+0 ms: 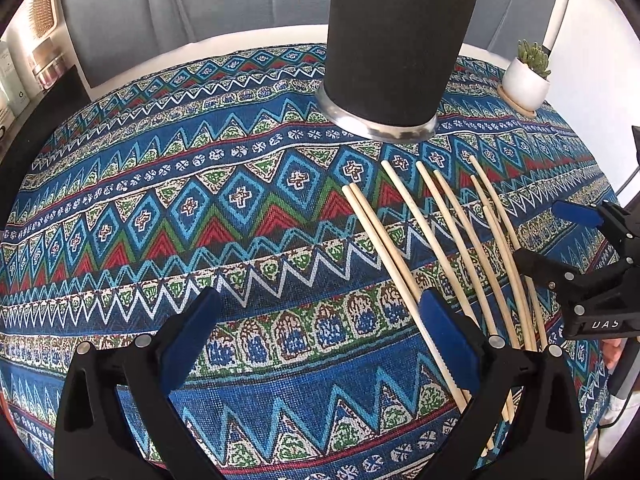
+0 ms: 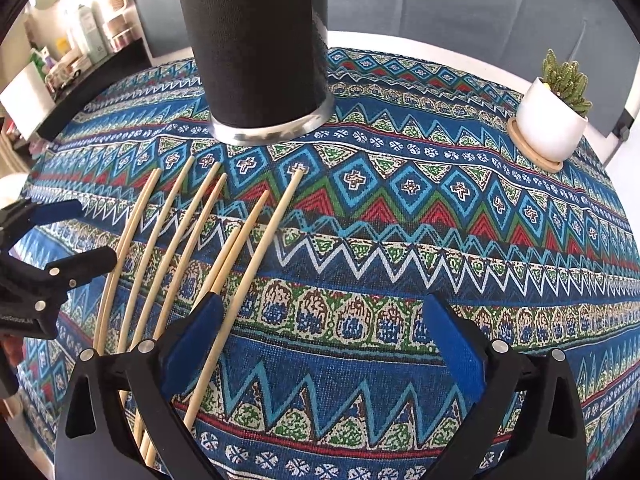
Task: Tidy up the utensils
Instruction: 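Lower the left tool onto another stick and close it while the right tool grasps one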
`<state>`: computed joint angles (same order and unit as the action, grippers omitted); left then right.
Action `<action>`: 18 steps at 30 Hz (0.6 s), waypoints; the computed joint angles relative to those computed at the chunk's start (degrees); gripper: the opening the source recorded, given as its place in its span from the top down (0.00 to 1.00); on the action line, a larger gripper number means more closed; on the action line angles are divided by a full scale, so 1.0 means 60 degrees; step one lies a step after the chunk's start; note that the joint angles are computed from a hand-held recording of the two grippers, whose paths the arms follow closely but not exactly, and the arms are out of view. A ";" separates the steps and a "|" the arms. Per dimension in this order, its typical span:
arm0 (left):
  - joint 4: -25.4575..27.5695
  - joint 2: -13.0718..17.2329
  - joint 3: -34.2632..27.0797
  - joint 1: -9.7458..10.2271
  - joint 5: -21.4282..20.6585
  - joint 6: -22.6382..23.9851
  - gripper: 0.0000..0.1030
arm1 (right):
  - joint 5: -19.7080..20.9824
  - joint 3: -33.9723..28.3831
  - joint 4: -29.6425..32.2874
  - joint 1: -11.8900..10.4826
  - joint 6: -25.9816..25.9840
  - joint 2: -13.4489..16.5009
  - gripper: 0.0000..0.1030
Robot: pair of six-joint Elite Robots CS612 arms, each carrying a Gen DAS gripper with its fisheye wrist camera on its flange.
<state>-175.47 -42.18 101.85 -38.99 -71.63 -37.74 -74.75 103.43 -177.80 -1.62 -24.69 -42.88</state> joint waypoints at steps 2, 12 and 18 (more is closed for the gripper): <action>0.0061 0.0023 -0.0061 -0.0024 0.0052 -0.0035 0.06 | -0.0015 -0.0011 -0.0016 0.0028 0.0033 0.0005 0.07; 0.0831 -0.0040 -0.0114 -0.0151 0.0439 -0.0193 0.04 | -0.0061 0.0020 0.0093 -0.0008 0.0036 -0.0031 0.07; 0.0828 -0.0013 -0.0143 -0.0160 0.0449 -0.0416 0.04 | -0.0140 -0.0173 0.0582 0.0044 -0.0133 -0.0030 0.07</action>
